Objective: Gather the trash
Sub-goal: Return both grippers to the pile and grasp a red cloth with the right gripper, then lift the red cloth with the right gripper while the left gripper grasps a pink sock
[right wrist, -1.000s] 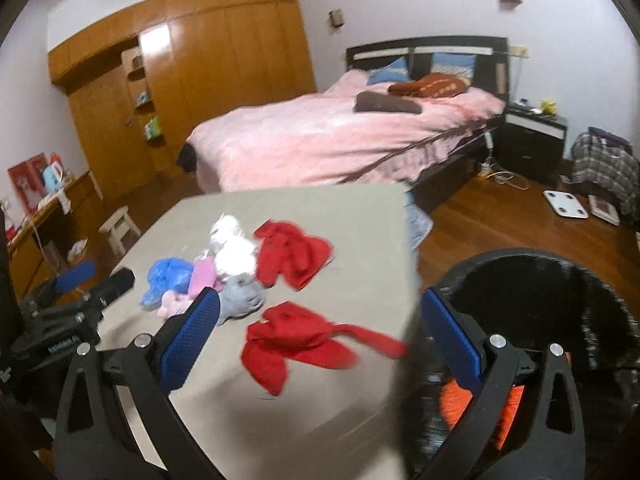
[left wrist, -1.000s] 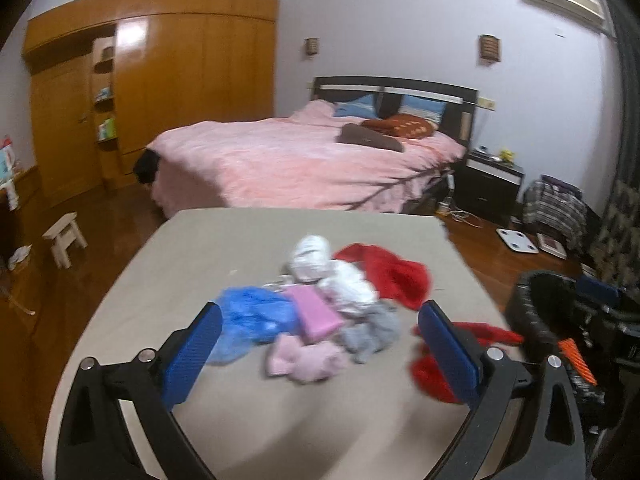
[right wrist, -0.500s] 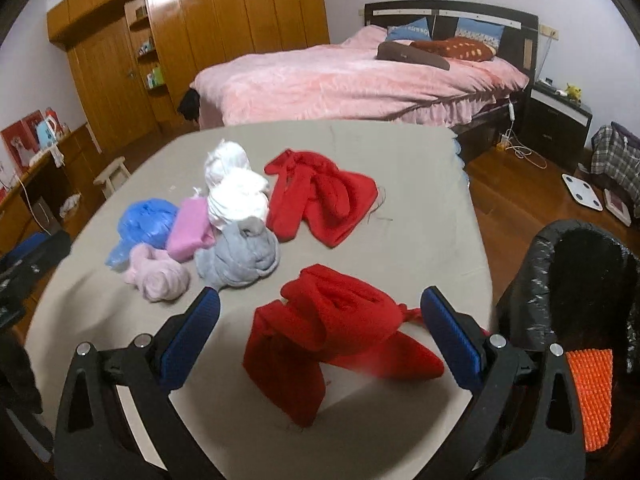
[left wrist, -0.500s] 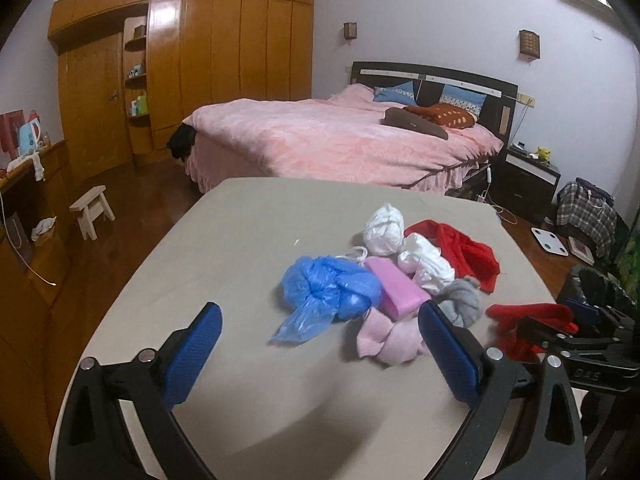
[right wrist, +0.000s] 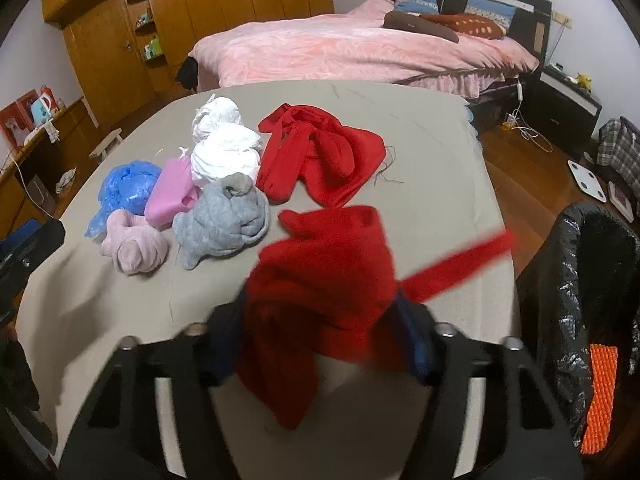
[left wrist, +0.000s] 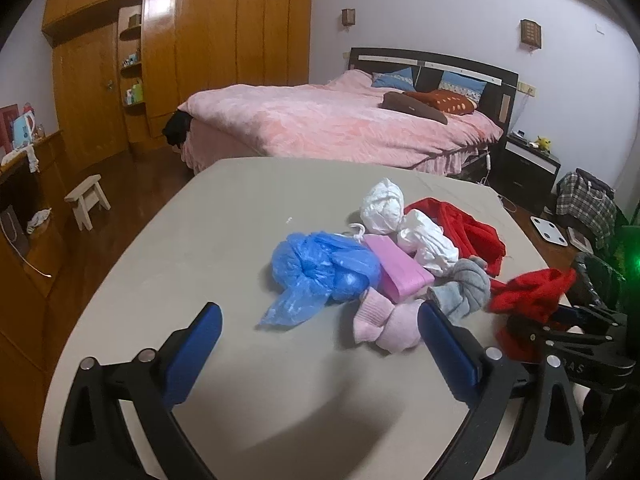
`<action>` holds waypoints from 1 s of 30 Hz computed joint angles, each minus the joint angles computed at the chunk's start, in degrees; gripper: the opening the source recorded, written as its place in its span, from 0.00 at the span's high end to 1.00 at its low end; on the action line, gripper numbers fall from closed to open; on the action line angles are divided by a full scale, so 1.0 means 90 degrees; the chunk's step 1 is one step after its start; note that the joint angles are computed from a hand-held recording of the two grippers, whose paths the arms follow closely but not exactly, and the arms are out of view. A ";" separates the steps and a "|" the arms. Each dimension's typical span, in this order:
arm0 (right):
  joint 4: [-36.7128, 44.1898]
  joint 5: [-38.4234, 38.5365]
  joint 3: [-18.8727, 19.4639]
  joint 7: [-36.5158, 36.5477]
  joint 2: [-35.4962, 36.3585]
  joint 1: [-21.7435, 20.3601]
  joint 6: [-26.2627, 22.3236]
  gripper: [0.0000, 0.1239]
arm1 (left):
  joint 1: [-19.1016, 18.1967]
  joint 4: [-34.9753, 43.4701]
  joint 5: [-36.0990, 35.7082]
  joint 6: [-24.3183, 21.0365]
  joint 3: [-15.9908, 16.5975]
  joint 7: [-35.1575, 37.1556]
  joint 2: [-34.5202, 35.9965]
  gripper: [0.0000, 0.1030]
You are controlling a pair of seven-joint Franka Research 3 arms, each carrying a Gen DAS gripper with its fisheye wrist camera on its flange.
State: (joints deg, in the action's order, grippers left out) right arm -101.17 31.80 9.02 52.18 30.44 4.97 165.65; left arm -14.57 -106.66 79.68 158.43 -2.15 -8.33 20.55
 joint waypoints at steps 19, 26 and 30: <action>0.0120 0.0342 0.0111 -0.0298 0.0078 -0.0152 -0.0073 0.85 | -0.0099 0.0848 -0.2101 0.0730 0.0083 0.1927 0.0999 0.26; 0.0129 0.0311 0.0087 -0.0274 0.0090 -0.0129 -0.0061 0.85 | -0.0187 0.1035 -0.2961 0.1137 0.0103 0.3140 0.1253 0.56; 0.0143 0.0270 0.0071 -0.0246 0.0104 -0.0117 -0.0055 0.85 | -0.0508 0.1043 -0.3122 0.1250 0.0433 0.3295 0.1265 0.63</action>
State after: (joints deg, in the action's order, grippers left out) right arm -99.89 34.24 9.65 49.97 31.37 3.92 165.15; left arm -19.15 -97.27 51.58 169.67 1.75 21.32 31.93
